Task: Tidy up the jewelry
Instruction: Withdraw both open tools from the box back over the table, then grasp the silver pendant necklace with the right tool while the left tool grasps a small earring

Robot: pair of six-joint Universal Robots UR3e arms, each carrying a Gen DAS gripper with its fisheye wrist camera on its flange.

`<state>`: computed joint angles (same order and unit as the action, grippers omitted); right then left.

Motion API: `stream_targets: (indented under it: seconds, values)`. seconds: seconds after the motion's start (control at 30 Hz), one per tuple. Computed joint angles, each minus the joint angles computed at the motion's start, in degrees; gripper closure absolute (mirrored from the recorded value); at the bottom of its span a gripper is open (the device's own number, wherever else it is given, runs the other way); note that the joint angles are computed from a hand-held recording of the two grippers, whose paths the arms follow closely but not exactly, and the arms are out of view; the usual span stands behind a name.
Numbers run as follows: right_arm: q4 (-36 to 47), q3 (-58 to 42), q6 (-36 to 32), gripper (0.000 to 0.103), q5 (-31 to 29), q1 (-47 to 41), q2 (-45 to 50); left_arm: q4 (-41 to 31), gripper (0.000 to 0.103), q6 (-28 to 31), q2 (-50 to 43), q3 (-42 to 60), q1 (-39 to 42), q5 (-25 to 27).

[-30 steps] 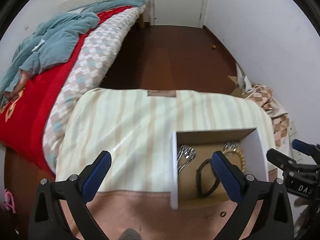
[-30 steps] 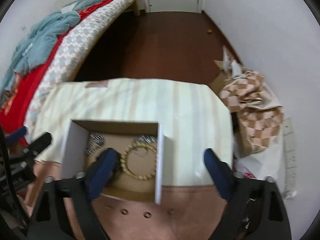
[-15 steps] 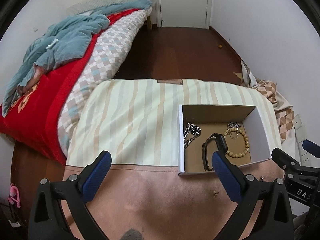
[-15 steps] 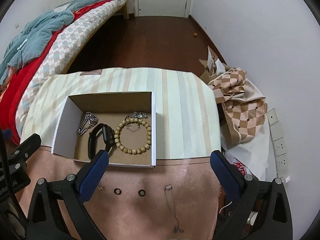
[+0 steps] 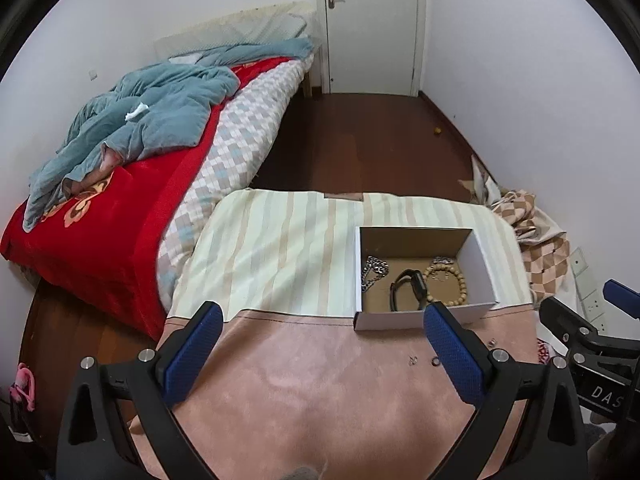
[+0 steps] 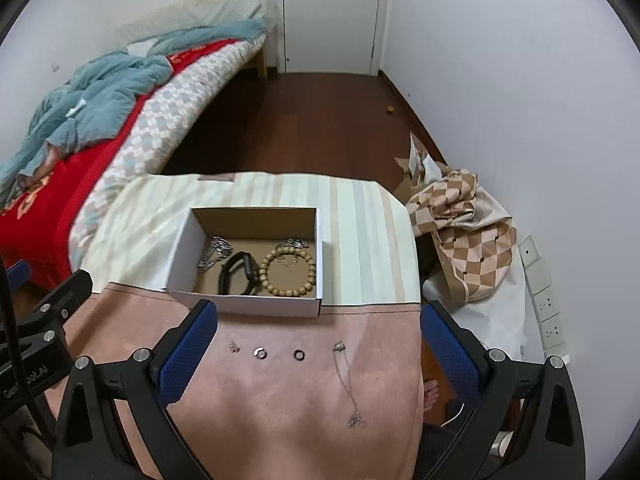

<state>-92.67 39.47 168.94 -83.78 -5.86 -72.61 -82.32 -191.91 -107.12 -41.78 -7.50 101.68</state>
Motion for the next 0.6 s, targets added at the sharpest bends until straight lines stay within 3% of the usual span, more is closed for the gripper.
stream_targets:
  seconds: [0.47, 0.6]
  values:
    - [0.7, 7.6, -0.3, 0.001, 5.2, -3.6, -12.3, -0.3, 0.001, -1.9, 9.2, -6.8, -2.3, 2.7]
    - [-2.8, 17.8, 0.4, 0.001, 7.5, -8.0, -16.8, 4.6, 0.001, -3.5, 11.4, -14.8, -2.7, 3.6]
